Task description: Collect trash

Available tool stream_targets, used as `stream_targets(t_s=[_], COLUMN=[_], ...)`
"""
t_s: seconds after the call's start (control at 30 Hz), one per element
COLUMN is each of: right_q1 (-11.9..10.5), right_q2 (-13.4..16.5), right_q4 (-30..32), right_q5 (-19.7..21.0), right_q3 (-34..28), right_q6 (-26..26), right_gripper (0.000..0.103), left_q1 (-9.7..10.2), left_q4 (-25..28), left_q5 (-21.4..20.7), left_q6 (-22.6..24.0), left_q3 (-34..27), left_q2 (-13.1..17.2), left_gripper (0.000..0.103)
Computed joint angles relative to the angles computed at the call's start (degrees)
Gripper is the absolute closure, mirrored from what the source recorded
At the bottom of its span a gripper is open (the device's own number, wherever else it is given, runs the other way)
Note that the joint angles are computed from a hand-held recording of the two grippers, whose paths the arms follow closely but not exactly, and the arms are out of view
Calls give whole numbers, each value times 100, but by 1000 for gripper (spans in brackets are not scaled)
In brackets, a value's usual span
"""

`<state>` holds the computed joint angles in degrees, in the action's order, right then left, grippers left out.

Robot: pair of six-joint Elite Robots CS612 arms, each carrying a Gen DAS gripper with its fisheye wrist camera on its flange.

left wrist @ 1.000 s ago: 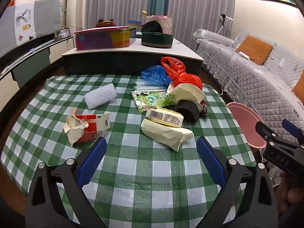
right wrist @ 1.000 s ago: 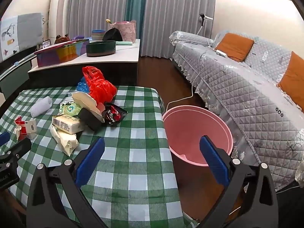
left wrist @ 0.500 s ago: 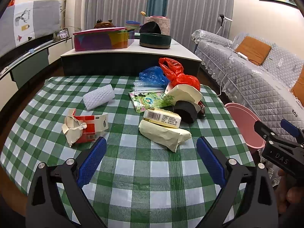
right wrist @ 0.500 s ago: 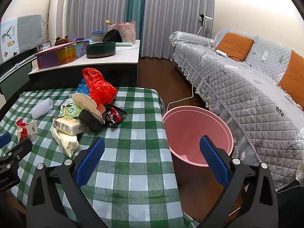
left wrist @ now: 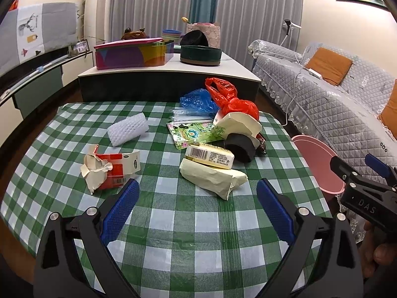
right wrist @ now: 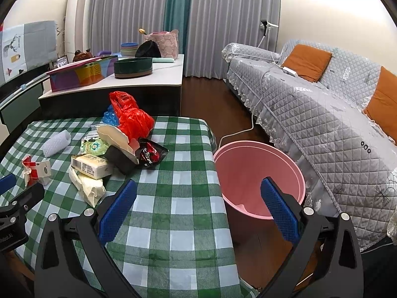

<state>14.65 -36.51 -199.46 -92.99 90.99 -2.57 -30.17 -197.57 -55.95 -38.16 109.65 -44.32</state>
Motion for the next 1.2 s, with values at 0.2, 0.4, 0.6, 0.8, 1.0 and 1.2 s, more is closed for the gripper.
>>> stream_targets(t_s=[0.2, 0.4, 0.6, 0.8, 1.0, 1.2], right_q1=[7, 2, 7, 8, 6, -14], right_q2=[3, 1, 2, 4, -12, -19], right_q4=[-87, -112, -126, -133, -106, -92], right_q5=[16, 20, 24, 18, 80, 246], right_q3=[13, 24, 18, 19, 22, 28], right_q6=[-18, -21, -16, -12, 34, 107], right_gripper=[5, 5, 6, 6, 7, 20], left_q1=[-1, -6, -6, -5, -6, -7], left_q4=[2, -11, -14, -16, -19, -56], left_q5=[-5, 11, 13, 6, 9, -14], left_q6=[-2, 10, 4, 15, 7, -18], left_q3=[-4, -1, 2, 2, 2, 8], left_q2=[0, 5, 4, 7, 7, 14], left_gripper=[11, 11, 11, 11, 11, 12])
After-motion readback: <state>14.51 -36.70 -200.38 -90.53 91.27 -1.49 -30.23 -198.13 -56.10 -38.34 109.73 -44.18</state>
